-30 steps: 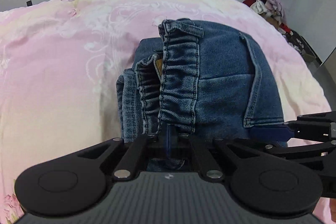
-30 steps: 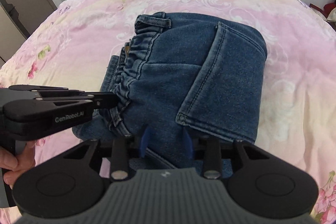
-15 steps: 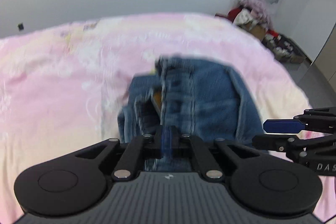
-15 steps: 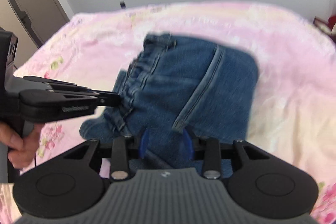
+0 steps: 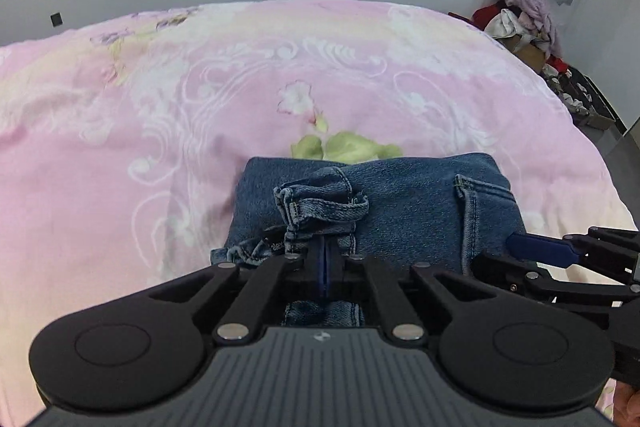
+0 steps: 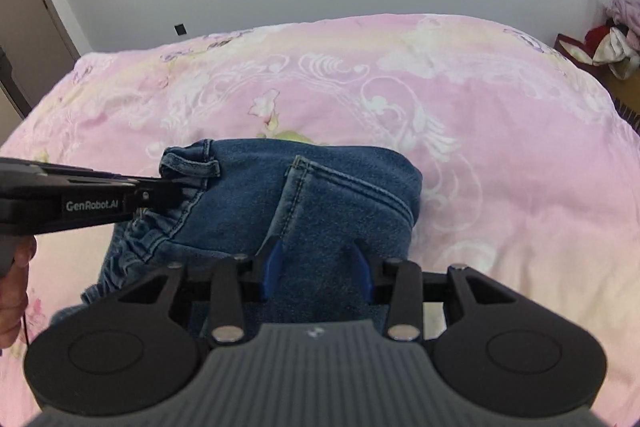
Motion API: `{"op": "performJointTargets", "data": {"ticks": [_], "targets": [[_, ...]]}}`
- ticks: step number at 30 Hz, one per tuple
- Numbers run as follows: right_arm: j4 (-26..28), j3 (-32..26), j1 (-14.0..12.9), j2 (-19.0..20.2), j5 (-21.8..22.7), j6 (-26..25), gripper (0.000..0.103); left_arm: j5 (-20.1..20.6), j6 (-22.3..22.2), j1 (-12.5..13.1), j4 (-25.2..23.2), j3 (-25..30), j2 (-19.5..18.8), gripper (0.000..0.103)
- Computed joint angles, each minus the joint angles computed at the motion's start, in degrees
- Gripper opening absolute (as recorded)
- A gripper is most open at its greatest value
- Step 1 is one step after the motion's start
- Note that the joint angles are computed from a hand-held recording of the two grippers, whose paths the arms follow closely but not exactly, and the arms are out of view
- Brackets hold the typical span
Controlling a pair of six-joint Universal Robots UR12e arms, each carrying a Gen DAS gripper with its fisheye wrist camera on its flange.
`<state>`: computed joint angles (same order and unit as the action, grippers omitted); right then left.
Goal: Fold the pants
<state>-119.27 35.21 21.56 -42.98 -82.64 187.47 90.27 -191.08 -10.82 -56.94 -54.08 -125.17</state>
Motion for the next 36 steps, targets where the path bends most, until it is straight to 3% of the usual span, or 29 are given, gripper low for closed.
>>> {"op": "performJointTargets", "data": {"ticks": [4,9,12,18,22,24,25,27,29,33,36], "targets": [[0.2,-0.4,0.5,0.7,-2.0,-1.4,0.037,3.2,0.2,-0.9,0.8,-0.3,-0.2,0.005],[1.1,-0.9,0.2,-0.3,-2.0,1.3,0.038,5.2,2.7,-1.7,-0.2,1.2,0.6,0.006],[-2.2,3.0,0.3,-3.6,-2.3,2.5,0.054,5.3,4.0,-1.8,4.6,-2.9,4.2,0.009],[-11.2,10.3,1.0,-11.4,-2.3,-3.0,0.074,8.1,5.5,-2.6,10.7,-9.0,12.3,0.021],[-18.4,16.2,1.8,-17.4,-2.5,-3.9,0.088,12.0,11.1,-4.4,17.6,-14.5,18.3,0.047],[-22.4,19.8,2.6,-20.8,-4.0,-4.4,0.096,14.7,11.5,-5.7,19.4,-16.8,20.9,0.055],[-24.4,21.9,3.1,-22.6,-5.2,-4.8,0.097,16.0,11.6,-6.4,20.7,-18.1,22.2,0.057],[-28.6,26.2,4.2,-26.0,-7.7,-5.8,0.099,19.6,11.6,-8.0,24.4,-21.1,24.6,0.075],[-32.3,30.1,5.8,-29.1,-11.6,-7.1,0.099,24.3,11.2,-10.0,28.6,-23.7,26.5,0.083],[-37.7,37.7,8.0,-35.1,-13.9,-8.3,0.098,31.5,12.9,-13.8,33.2,-27.7,29.6,0.087],[-40.1,42.4,9.8,-38.9,-15.7,-7.6,0.099,32.3,12.8,-16.1,38.3,-31.8,32.2,0.096]]}}
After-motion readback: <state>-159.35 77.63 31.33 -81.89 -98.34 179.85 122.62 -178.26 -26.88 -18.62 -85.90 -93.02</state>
